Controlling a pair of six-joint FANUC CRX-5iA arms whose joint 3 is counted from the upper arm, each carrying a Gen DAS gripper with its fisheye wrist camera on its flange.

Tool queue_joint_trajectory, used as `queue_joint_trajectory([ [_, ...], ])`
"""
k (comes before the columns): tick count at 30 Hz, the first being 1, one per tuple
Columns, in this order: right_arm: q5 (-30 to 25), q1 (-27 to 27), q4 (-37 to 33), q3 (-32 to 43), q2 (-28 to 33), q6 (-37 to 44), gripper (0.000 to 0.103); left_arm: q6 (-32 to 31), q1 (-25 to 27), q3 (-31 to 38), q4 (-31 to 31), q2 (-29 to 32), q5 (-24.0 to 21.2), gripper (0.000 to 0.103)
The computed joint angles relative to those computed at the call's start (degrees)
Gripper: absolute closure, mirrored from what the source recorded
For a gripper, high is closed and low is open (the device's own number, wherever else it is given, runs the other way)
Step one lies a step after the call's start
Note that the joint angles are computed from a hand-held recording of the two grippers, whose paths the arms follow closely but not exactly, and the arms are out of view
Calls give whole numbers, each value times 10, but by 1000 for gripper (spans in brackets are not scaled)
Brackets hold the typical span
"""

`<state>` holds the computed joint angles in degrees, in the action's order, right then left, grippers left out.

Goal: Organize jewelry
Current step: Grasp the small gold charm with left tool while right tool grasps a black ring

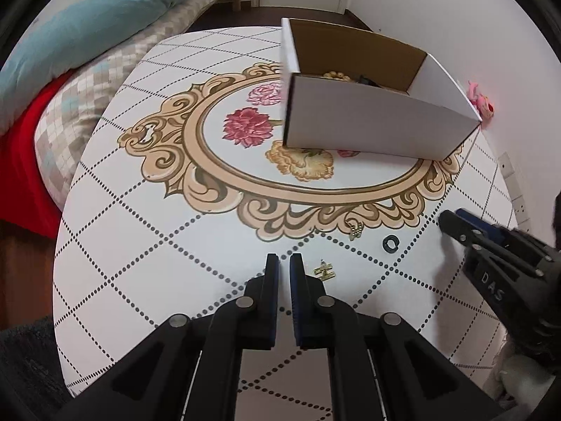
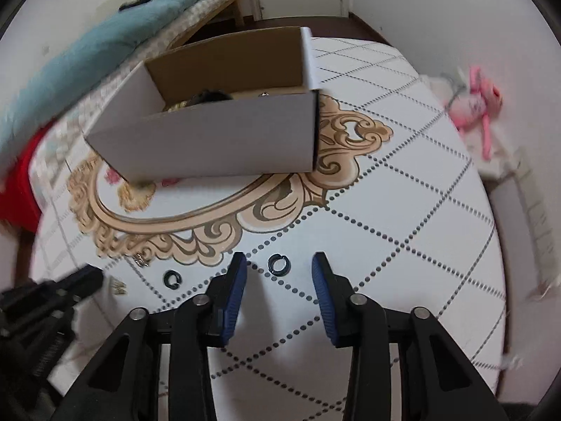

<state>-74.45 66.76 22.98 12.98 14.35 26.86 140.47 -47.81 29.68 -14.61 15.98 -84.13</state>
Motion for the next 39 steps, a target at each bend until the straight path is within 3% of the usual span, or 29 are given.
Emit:
queue_joint_trajectory([
  [1, 0, 2, 4, 1, 2, 3, 90, 2, 3, -8, 7, -6, 9, 99],
  [4, 10, 4, 2, -5, -2, -2, 90, 17, 10, -40, 25, -32, 41, 96],
  [9, 37, 10, -9, -36, -40, -34, 90, 33, 17, -50, 51, -35, 42, 91],
  [11, 47, 16, -12, -54, -61, -55, 90, 27, 15, -44, 54, -28, 40, 70],
  [12, 48, 18, -15, -58, -67, -61, 90, 26, 13, -37, 51, -21, 34, 46],
  [13, 51, 21, -16, -63, -73, -69, 90, 27, 11, -34, 48, -18, 33, 41],
  [23, 50, 30, -15, -81, -84, -94, 90, -12, -30, 58, -18, 50, -27, 44],
  [28, 47, 29, -14, -83, -84, -98, 90, -40, -41, 78, -38, 61, -31, 92],
  [39, 51, 30, -3, -87, -88, -110, 90, -42, -36, 64, -30, 48, -13, 92],
])
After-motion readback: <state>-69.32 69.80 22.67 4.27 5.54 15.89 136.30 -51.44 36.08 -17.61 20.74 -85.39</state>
